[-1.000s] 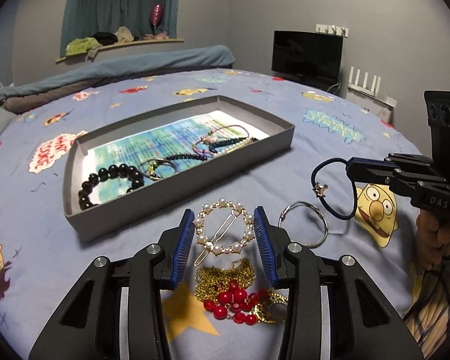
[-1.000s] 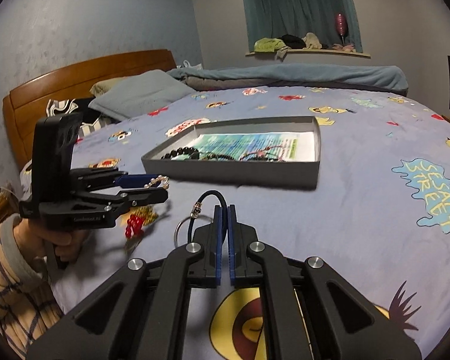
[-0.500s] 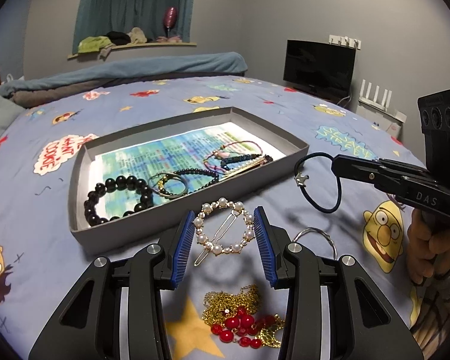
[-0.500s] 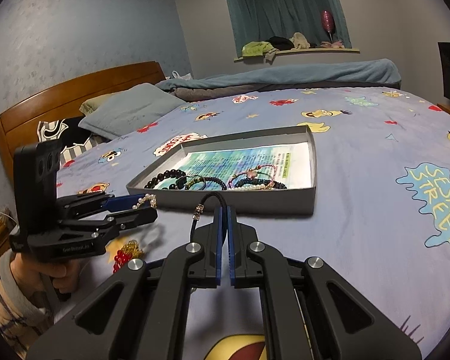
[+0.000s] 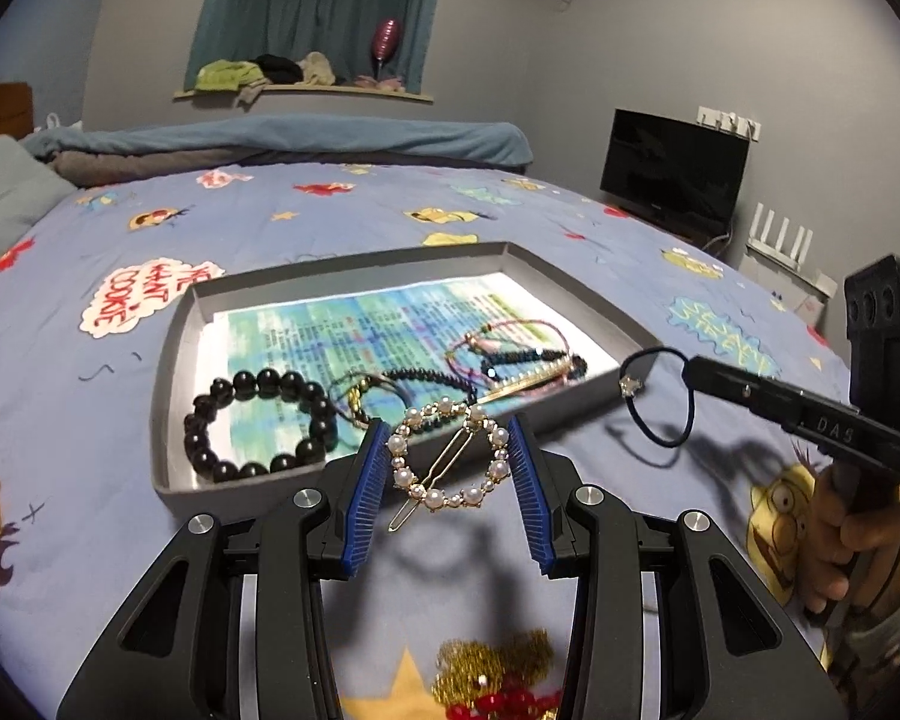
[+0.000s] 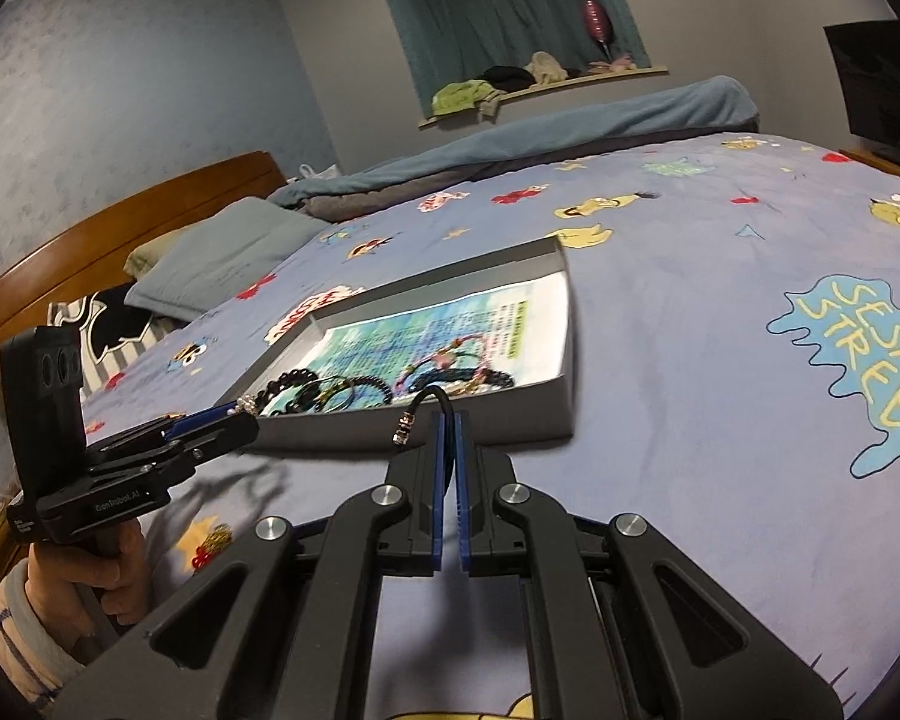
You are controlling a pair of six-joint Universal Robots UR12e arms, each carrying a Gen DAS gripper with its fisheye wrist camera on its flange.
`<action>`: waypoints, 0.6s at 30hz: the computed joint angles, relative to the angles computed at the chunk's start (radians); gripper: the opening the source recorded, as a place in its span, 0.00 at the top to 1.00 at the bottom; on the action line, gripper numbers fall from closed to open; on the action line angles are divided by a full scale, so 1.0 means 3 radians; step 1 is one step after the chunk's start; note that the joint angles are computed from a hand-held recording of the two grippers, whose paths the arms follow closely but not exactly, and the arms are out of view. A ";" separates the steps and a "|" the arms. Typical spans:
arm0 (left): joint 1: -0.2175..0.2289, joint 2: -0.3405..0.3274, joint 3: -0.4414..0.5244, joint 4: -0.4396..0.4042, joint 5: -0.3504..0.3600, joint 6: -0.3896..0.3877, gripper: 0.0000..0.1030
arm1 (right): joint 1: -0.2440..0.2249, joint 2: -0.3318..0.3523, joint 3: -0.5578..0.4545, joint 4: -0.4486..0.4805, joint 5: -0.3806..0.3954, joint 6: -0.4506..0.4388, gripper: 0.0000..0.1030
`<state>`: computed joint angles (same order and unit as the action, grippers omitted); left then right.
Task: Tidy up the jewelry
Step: 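Carry the pearl clip and black cord bracelet over the gray box with both tools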
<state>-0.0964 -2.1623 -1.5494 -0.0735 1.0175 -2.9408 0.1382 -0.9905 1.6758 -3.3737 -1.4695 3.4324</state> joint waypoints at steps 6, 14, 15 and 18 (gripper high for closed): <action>-0.0029 -0.0054 0.0083 0.0174 0.0120 -0.0047 0.59 | 0.0014 0.0047 -0.0096 0.0041 -0.0069 -0.0059 0.97; -0.0028 -0.0163 0.0258 0.0208 0.0254 -0.0206 0.59 | 0.0047 0.0132 -0.0281 0.0048 -0.0113 -0.0233 0.97; -0.0027 -0.0177 0.0281 0.0197 0.0263 -0.0219 0.59 | 0.0050 0.0147 -0.0311 0.0051 -0.0111 -0.0248 0.97; -0.0021 -0.0203 0.0325 0.0213 0.0297 -0.0269 0.59 | 0.0055 0.0180 -0.0389 0.0069 -0.0117 -0.0304 0.97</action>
<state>-0.1028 -2.2231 -1.4520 -0.0096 1.1066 -3.0215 0.1546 -0.9365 1.5592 -3.3529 -1.5046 3.3413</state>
